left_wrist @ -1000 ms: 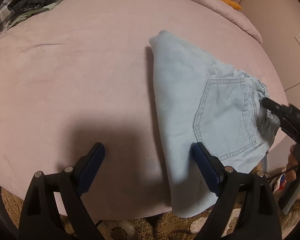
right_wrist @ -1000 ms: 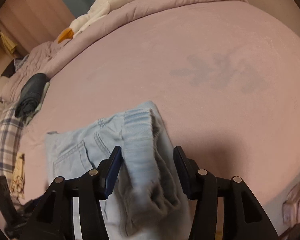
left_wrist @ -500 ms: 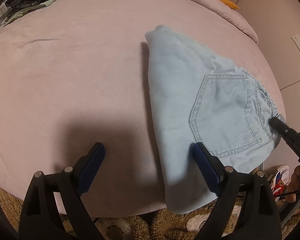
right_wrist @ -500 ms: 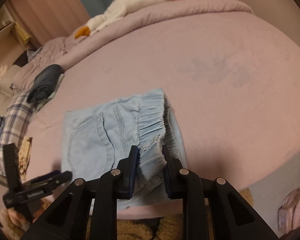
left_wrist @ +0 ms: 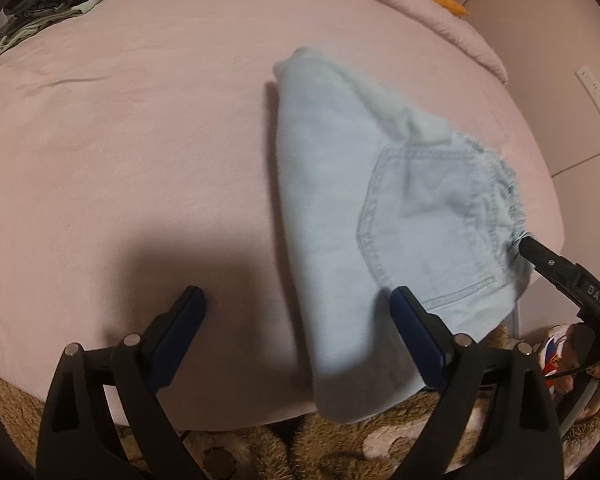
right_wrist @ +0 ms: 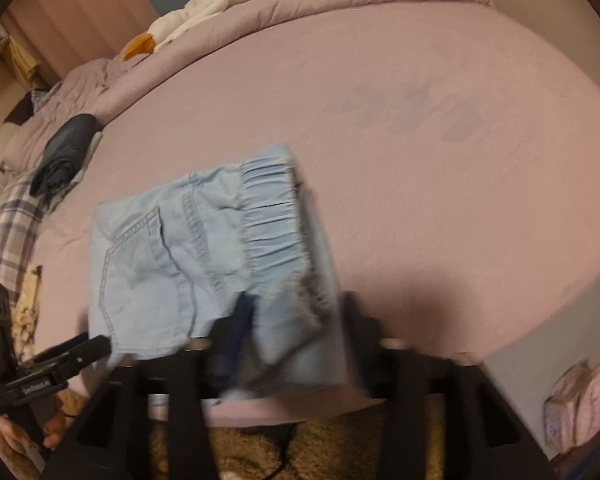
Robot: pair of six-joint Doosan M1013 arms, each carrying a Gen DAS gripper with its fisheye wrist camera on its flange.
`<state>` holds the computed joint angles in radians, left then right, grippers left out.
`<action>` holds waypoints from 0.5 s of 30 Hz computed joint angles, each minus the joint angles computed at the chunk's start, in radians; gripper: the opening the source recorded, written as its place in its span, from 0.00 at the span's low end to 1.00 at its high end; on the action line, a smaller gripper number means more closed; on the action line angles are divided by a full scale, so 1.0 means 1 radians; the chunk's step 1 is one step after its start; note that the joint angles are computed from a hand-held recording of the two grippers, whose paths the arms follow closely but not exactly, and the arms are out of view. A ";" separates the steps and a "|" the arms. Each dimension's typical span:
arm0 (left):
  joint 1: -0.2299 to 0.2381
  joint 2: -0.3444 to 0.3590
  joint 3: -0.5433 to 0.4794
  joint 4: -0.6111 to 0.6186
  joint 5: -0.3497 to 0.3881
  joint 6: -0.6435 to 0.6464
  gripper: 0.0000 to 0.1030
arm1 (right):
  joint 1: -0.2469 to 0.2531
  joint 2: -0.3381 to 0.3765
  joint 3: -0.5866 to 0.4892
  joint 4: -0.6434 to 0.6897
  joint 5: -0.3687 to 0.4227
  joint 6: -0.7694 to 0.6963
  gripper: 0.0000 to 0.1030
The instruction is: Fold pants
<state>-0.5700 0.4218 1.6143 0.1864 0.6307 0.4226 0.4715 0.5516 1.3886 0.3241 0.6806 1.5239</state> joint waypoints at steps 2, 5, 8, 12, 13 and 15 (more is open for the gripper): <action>0.000 0.002 -0.002 0.006 -0.014 -0.009 0.91 | -0.005 -0.009 0.007 0.019 -0.036 -0.023 0.74; 0.004 0.011 -0.011 -0.003 -0.024 0.009 0.91 | -0.023 -0.005 0.012 0.131 -0.037 -0.089 0.75; 0.009 0.026 -0.026 -0.021 -0.022 0.034 0.91 | -0.033 0.015 0.000 0.216 -0.007 -0.149 0.76; 0.011 0.043 -0.045 -0.014 -0.018 0.042 0.91 | -0.037 0.054 -0.034 0.264 0.065 -0.175 0.76; 0.013 0.046 -0.048 -0.014 -0.020 0.048 0.91 | -0.038 0.061 -0.038 0.265 0.077 -0.175 0.76; 0.015 0.053 -0.053 -0.020 -0.026 0.061 0.93 | -0.039 0.070 -0.045 0.275 0.085 -0.183 0.76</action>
